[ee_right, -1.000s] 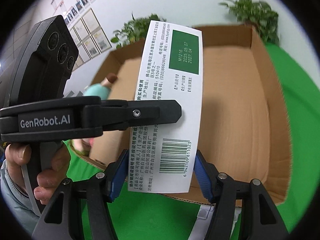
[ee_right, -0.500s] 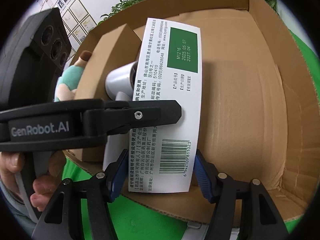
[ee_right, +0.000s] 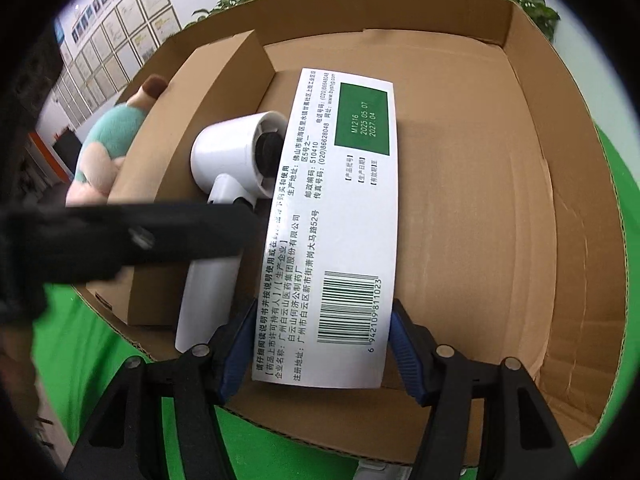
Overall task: Organize objects
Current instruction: 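Lower the medicine box into the tray beside the hair dryer and release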
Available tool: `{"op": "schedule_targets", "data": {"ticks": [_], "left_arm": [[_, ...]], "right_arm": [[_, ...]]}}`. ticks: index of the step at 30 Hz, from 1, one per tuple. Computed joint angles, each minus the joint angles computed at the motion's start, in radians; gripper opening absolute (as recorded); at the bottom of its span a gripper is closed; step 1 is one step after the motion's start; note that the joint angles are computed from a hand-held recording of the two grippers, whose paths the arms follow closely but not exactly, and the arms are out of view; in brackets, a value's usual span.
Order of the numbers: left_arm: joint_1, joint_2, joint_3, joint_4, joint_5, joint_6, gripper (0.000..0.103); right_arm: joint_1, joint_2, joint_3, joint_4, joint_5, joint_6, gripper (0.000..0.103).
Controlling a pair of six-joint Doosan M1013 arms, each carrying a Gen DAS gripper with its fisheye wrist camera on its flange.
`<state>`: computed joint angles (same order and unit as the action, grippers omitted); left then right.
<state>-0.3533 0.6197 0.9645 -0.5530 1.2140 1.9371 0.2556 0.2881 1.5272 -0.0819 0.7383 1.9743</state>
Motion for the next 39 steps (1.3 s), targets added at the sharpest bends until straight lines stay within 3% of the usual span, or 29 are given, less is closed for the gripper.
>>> {"op": "schedule_targets", "data": {"ticks": [4, 10, 23, 28, 33, 35, 37, 39], "left_arm": [[0.016, -0.02, 0.012, 0.0, -0.025, 0.015, 0.046], [0.025, -0.034, 0.036, 0.006, -0.039, 0.032, 0.046], [0.02, -0.022, 0.031, 0.012, -0.049, 0.043, 0.046], [0.017, -0.033, 0.049, 0.015, -0.089, 0.053, 0.046], [0.007, -0.08, 0.12, 0.005, -0.213, 0.102, 0.051], [0.005, -0.103, 0.156, -0.01, -0.279, 0.115, 0.063], [-0.002, -0.134, 0.202, -0.002, -0.373, 0.119, 0.075], [-0.006, -0.159, 0.24, -0.005, -0.448, 0.132, 0.085]], "right_arm": [[0.026, 0.0, 0.001, -0.076, 0.027, 0.038, 0.066], [0.016, -0.011, 0.011, -0.066, 0.018, 0.064, 0.067], [0.055, -0.019, 0.043, -0.1, 0.023, 0.121, 0.066], [0.06, -0.026, 0.06, -0.112, 0.022, 0.135, 0.066], [0.047, -0.043, 0.086, -0.049, 0.008, 0.128, 0.067], [0.048, -0.059, 0.106, -0.056, -0.011, 0.145, 0.071], [0.065, -0.088, 0.138, -0.159, -0.045, 0.229, 0.087], [0.08, -0.113, 0.165, -0.249, -0.059, 0.301, 0.091]]}}
